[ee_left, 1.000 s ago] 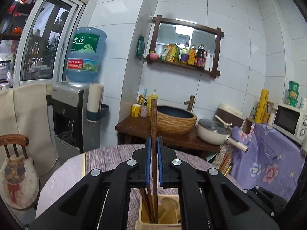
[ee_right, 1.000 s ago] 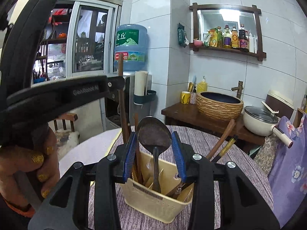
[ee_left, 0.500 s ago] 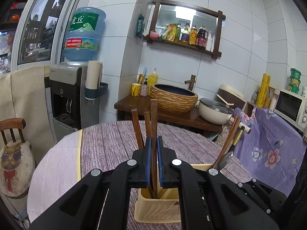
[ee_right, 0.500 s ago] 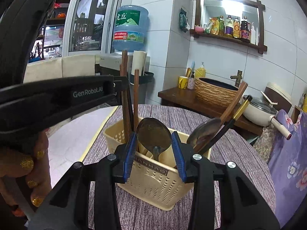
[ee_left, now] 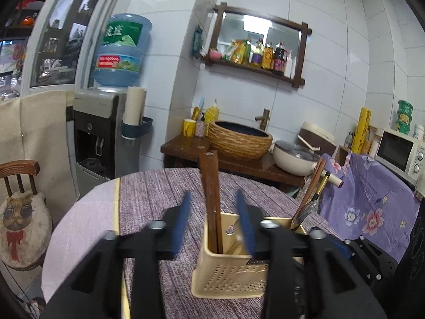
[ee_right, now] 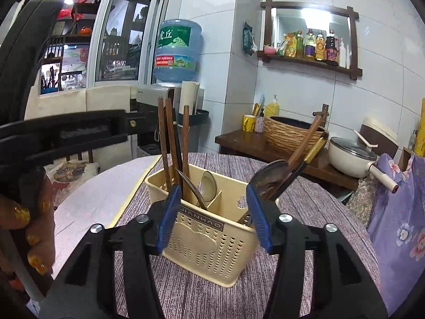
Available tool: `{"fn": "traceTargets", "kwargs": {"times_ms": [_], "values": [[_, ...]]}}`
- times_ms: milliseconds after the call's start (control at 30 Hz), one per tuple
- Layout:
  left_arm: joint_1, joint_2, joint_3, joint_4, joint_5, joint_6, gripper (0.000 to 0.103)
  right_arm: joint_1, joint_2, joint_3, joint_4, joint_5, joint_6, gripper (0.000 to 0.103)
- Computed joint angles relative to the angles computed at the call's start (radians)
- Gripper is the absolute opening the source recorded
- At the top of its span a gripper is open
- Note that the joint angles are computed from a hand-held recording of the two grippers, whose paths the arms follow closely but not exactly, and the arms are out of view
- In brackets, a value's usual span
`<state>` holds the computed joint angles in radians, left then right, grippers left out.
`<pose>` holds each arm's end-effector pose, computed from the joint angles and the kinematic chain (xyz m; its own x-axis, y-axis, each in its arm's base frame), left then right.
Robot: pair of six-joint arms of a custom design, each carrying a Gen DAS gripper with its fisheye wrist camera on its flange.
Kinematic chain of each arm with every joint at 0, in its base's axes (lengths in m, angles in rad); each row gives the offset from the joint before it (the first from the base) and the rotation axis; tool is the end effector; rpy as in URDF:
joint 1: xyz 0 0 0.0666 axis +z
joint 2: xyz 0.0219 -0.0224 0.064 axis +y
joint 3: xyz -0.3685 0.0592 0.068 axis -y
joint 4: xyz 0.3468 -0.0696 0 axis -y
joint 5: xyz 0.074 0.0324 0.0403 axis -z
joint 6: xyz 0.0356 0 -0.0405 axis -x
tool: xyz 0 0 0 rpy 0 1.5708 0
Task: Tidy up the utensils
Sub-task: 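Open both tools and pull them back from the holder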
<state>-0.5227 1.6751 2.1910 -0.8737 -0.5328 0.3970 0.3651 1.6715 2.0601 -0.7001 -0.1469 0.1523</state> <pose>0.4659 -0.2480 0.6243 -0.2867 -0.2192 -0.9326 -0.1009 0.9750 -0.1981 0.5134 0.2014 0.5881 -0.2096 -0.2408 -0.9477 -0.5212 0.8476 -0.1001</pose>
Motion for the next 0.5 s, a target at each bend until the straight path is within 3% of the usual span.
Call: {"fn": "traceTargets", "kwargs": {"times_ms": [67, 200, 333, 500], "values": [[-0.012, -0.058, -0.086, 0.053, -0.032, -0.001, 0.072, -0.007, -0.042, -0.061, 0.047, 0.001, -0.014, 0.073], [-0.049, -0.159, -0.237, 0.124, -0.107, -0.026, 0.097, -0.029, -0.143, -0.21, 0.121, -0.001, -0.059, 0.09], [-0.107, -0.257, -0.389, 0.172, -0.19, -0.046, 0.098, -0.06, -0.246, -0.363, 0.169, -0.016, -0.121, 0.097], [-0.18, -0.355, -0.543, 0.151, -0.252, 0.033, 0.098, -0.098, -0.371, -0.531, 0.185, -0.066, -0.185, 0.097]]}}
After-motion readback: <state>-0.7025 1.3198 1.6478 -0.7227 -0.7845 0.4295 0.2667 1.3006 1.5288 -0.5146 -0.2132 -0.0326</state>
